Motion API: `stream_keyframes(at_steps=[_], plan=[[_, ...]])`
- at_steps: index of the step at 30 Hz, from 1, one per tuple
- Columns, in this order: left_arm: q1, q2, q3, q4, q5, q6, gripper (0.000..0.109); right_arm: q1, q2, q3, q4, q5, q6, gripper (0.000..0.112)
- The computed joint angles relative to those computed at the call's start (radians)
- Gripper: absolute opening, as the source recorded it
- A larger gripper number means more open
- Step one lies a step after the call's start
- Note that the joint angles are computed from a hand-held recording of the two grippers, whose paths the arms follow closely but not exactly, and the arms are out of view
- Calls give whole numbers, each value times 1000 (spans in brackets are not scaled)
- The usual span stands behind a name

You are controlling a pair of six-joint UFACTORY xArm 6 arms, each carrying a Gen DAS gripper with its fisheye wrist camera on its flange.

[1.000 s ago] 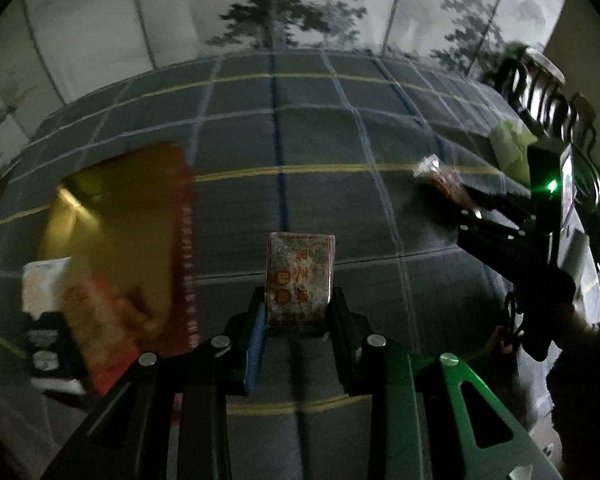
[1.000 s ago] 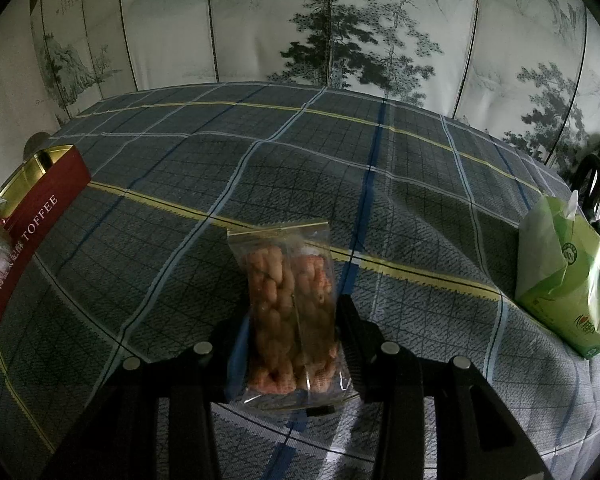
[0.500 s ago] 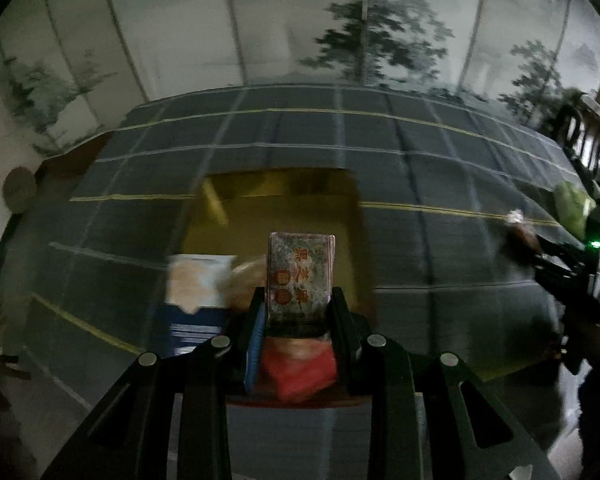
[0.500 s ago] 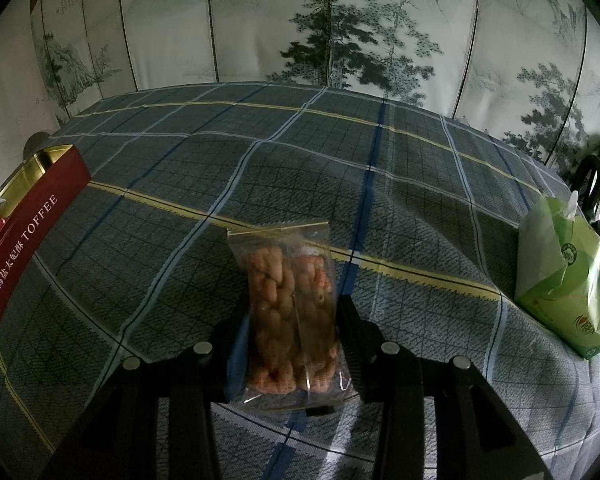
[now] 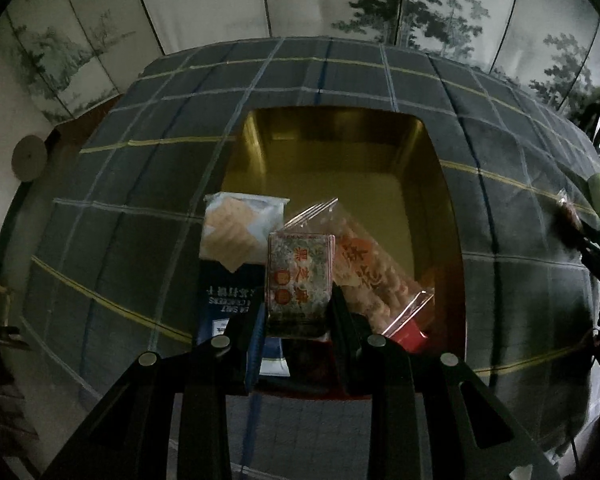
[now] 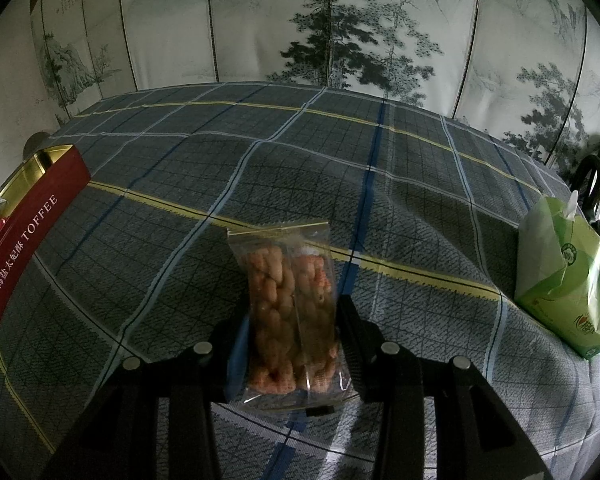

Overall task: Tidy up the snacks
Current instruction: 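Carry the pink packet over the gold tin with the left tool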

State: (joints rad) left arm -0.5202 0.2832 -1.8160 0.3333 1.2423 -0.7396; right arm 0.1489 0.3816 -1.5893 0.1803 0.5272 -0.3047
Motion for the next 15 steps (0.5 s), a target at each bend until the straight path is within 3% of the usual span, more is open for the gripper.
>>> stream_keyframes(at_steps=[15], plan=[[4,50,-29,-30,-4,12,26,0,0,0,1,-1,-1,41]])
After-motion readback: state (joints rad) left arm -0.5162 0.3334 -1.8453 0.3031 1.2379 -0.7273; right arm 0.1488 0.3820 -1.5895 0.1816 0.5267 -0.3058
